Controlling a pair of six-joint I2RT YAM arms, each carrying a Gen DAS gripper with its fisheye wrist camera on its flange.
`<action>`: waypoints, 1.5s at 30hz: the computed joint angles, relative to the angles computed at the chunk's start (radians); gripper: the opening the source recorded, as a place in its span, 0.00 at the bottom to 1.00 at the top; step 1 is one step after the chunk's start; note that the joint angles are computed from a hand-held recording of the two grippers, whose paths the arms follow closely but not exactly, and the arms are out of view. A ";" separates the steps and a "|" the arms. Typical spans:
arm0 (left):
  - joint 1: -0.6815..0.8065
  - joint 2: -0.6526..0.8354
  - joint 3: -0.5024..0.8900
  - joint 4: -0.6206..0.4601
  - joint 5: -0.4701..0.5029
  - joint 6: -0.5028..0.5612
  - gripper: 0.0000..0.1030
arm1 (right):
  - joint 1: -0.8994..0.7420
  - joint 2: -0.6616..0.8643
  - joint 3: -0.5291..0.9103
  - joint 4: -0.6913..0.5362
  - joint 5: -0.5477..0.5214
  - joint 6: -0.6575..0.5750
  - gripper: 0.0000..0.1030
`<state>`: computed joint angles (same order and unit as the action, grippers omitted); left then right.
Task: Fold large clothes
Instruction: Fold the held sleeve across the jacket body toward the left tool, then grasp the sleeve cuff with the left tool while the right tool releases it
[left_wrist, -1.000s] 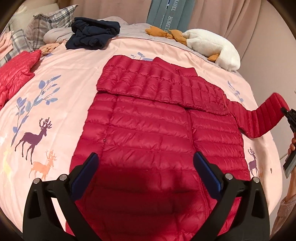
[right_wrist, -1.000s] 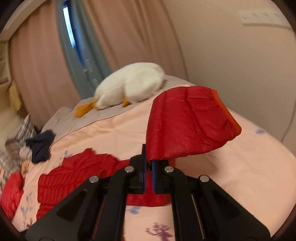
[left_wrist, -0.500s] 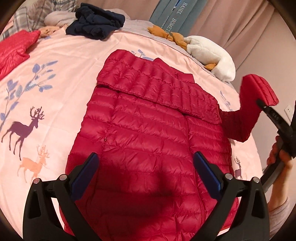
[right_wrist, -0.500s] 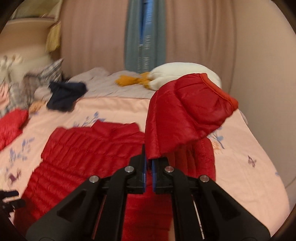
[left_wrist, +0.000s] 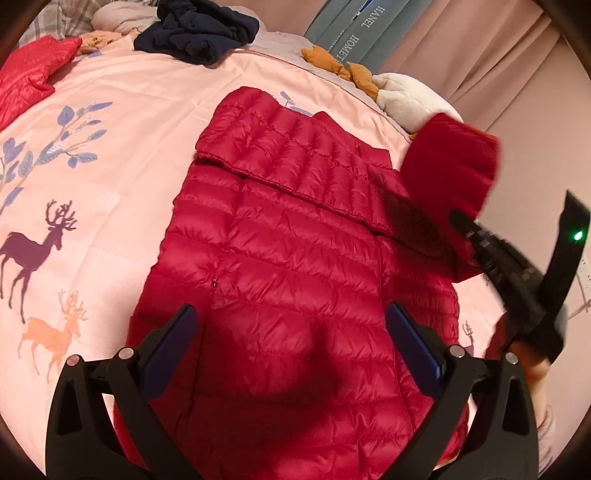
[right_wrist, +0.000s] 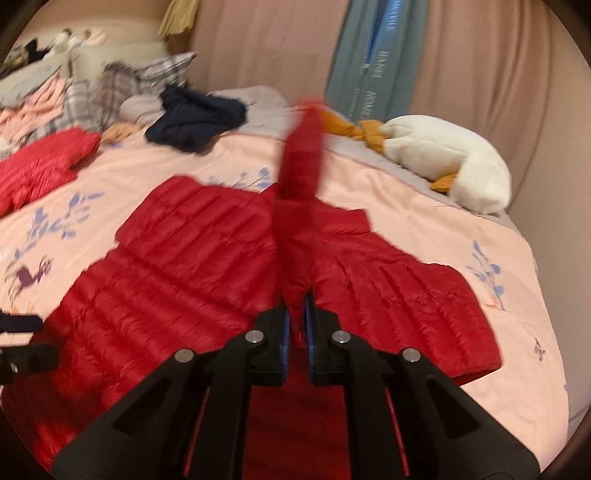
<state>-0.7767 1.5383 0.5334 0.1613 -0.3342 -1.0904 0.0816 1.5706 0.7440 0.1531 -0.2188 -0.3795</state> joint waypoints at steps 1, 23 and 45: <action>0.010 0.002 -0.015 0.037 0.020 0.002 0.99 | 0.015 0.018 0.005 0.004 0.008 0.003 0.09; 0.279 0.349 0.120 0.535 0.596 -0.042 0.99 | -0.367 -0.191 -0.255 -0.085 -0.402 -0.034 0.73; 0.269 0.469 0.398 0.309 0.445 -0.034 0.12 | -0.838 -0.089 -0.169 -0.365 -0.699 -0.257 0.73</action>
